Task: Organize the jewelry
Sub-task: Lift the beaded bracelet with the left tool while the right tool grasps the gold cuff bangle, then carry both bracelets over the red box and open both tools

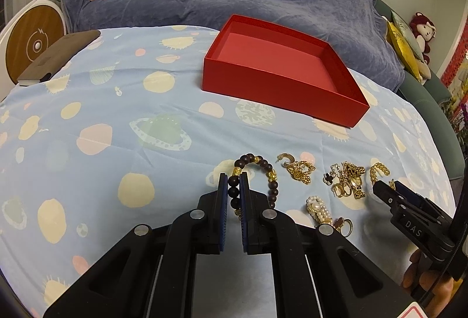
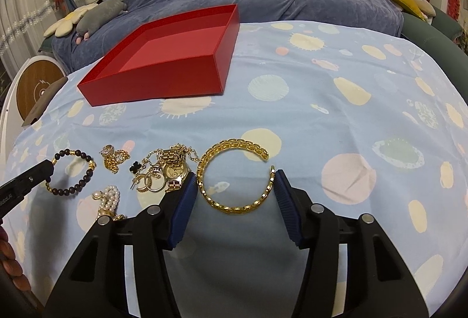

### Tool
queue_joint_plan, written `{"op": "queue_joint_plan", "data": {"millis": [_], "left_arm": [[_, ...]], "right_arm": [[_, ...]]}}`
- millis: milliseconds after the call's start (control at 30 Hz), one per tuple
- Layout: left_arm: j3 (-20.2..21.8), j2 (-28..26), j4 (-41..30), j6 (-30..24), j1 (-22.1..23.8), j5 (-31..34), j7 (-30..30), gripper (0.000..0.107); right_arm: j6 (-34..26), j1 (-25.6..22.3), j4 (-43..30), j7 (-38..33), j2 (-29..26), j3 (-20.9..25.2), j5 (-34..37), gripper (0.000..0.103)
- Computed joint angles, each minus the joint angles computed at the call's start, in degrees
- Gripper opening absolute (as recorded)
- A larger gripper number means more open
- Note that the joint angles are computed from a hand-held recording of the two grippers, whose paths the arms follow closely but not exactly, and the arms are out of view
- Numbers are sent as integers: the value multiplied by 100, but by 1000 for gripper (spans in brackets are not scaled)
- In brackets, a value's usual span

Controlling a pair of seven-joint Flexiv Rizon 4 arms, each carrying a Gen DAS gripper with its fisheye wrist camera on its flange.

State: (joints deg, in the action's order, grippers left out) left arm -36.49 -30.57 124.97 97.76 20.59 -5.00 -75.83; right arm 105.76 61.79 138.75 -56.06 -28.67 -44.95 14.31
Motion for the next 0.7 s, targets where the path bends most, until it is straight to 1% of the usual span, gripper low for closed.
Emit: {"op": "queue_joint_plan", "data": {"millis": [133,233,300,367,433,567,667,700], "left_arm": [[-302,20,81,79,258,78,-10,5],[-644,41,165,134,555,195,-46,5],[-762,74,194,181,657,284,-89,5],[-965,87,228,184,845,365,-135,5],[-1069,123,216,142,942,414,-167,5],[-1485,172,146,-55,1285,430,-79,5],[-1535,242,-36,-158,1268,368,100,5],[-1571,234,-124,-189,1261,321,166,5]], "right_arm": [[159,316,121,-106,209,-300,115,52],[234,557,188,-236,398,-508,208,52],[250,711,231,-337,554,-640,241,52],[258,945,259,-457,637,-875,260,52],[229,1153,267,-555,701,-1106,255,52],[101,1175,185,-673,972,-1228,89,52],[-40,1209,27,-748,1033,-1431,-116,52],[-75,1081,-51,-765,1080,-1356,-200,52]]}}
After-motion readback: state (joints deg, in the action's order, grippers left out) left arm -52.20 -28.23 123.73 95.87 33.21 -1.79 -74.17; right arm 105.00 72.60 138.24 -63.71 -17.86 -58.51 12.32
